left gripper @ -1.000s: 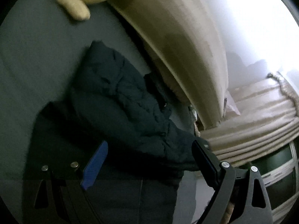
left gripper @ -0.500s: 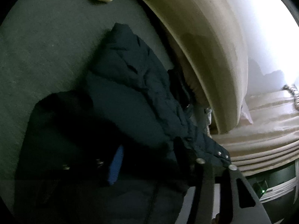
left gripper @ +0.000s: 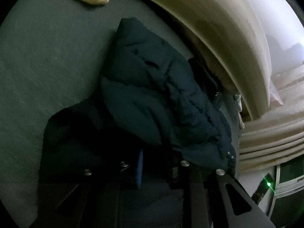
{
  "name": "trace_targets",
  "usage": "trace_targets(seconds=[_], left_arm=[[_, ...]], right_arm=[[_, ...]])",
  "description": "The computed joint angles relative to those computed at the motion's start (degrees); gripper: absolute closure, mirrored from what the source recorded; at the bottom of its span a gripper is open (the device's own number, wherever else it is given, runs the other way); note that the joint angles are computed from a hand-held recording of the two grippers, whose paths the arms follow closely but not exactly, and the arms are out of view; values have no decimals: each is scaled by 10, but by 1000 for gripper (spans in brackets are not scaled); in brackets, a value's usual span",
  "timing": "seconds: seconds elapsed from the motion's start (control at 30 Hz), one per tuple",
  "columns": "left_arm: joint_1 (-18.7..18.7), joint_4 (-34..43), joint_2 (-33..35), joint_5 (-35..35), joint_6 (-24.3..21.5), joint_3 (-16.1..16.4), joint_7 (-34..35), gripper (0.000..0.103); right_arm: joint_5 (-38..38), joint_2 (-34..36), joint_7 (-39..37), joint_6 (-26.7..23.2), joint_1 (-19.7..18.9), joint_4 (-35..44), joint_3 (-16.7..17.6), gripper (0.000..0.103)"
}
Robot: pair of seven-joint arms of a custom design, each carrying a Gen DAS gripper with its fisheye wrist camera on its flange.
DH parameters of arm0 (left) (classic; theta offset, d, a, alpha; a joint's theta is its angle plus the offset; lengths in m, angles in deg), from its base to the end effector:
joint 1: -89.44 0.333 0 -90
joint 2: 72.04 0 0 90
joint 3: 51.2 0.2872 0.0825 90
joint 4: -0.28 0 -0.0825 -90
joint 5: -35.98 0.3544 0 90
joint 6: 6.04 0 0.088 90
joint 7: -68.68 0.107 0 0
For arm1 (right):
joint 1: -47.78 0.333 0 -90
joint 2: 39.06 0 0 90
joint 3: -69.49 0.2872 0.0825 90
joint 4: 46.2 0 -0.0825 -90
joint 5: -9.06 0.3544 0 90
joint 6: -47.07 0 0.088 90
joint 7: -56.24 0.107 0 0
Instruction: Fold large clothes
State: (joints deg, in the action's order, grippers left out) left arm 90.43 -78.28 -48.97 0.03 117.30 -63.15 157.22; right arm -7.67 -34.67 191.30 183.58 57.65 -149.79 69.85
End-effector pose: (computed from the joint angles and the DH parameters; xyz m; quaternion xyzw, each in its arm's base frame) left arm 0.6618 -0.1260 0.5217 0.6950 -0.6171 0.3423 0.1377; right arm 0.5864 0.1029 0.5305 -0.5128 0.8140 -0.1899 0.1961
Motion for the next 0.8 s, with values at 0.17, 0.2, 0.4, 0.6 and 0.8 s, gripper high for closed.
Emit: trace_targets(seconds=[0.17, 0.2, 0.4, 0.6, 0.8], left_arm=[[4, -49, -67, 22, 9, 9, 50, 32], [2, -66, -87, 32, 31, 14, 66, 32], [-42, -66, -94, 177, 181, 40, 43, 32], [-92, -53, -49, 327, 215, 59, -20, 32], [-118, -61, -22, 424, 187, 66, -26, 31]], right_arm=[[50, -28, -18, 2, -12, -27, -4, 16], [43, -42, -3, 13, -14, -40, -5, 14], [-35, -88, 82, 80, -17, -61, 6, 14], [-122, -1, 51, 51, 22, 37, 29, 14], [-113, 72, 29, -49, 53, 83, 15, 15]])
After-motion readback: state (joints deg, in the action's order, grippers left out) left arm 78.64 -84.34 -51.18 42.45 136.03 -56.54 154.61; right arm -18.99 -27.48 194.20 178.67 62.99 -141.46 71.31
